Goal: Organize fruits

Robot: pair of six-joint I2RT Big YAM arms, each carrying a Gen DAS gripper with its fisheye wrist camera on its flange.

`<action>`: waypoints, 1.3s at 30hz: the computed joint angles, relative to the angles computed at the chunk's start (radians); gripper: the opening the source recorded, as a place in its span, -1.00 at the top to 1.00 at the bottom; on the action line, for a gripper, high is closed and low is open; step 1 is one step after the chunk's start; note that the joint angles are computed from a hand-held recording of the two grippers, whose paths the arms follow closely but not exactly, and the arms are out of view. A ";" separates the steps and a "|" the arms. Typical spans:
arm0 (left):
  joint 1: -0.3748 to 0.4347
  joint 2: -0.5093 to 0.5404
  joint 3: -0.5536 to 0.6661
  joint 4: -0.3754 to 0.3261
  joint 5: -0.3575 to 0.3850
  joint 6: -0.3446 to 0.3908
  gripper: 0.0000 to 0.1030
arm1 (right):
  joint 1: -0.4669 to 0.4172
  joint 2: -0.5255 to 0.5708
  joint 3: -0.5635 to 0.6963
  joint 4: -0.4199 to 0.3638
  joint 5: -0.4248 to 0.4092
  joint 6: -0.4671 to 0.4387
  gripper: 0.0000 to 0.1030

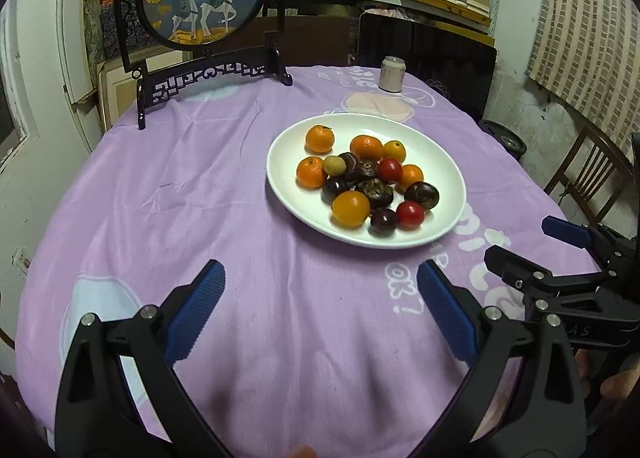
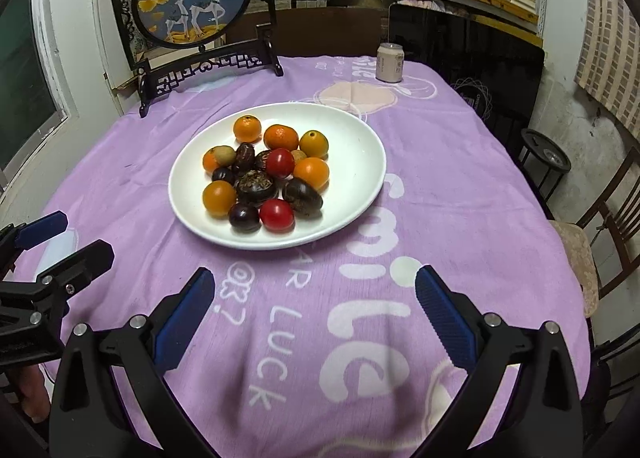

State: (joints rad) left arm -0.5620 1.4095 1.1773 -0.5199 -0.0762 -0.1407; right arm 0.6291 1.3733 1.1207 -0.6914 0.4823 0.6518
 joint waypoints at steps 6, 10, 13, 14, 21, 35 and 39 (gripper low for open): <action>-0.005 -0.047 -0.042 0.016 -0.014 -0.004 -0.91 | 0.031 -0.034 -0.022 -0.003 0.035 0.020 -0.95; -0.005 -0.061 -0.050 0.016 -0.020 -0.005 -0.91 | 0.040 -0.040 -0.024 -0.005 0.041 0.023 -0.95; -0.004 -0.062 -0.050 0.015 -0.019 -0.004 -0.91 | 0.043 -0.043 -0.025 -0.003 0.044 0.023 -0.95; -0.004 -0.062 -0.051 0.016 -0.019 -0.004 -0.91 | 0.045 -0.047 -0.027 0.000 0.044 0.025 -0.95; -0.007 -0.062 -0.048 0.009 -0.019 0.003 -0.91 | 0.045 -0.051 -0.031 0.005 0.047 0.034 -0.95; -0.010 -0.055 -0.043 0.007 -0.025 0.004 -0.92 | 0.046 -0.045 -0.027 0.004 0.043 0.034 -0.95; -0.003 -0.047 -0.036 -0.004 -0.014 -0.006 -0.92 | 0.045 -0.046 -0.027 0.004 0.042 0.035 -0.95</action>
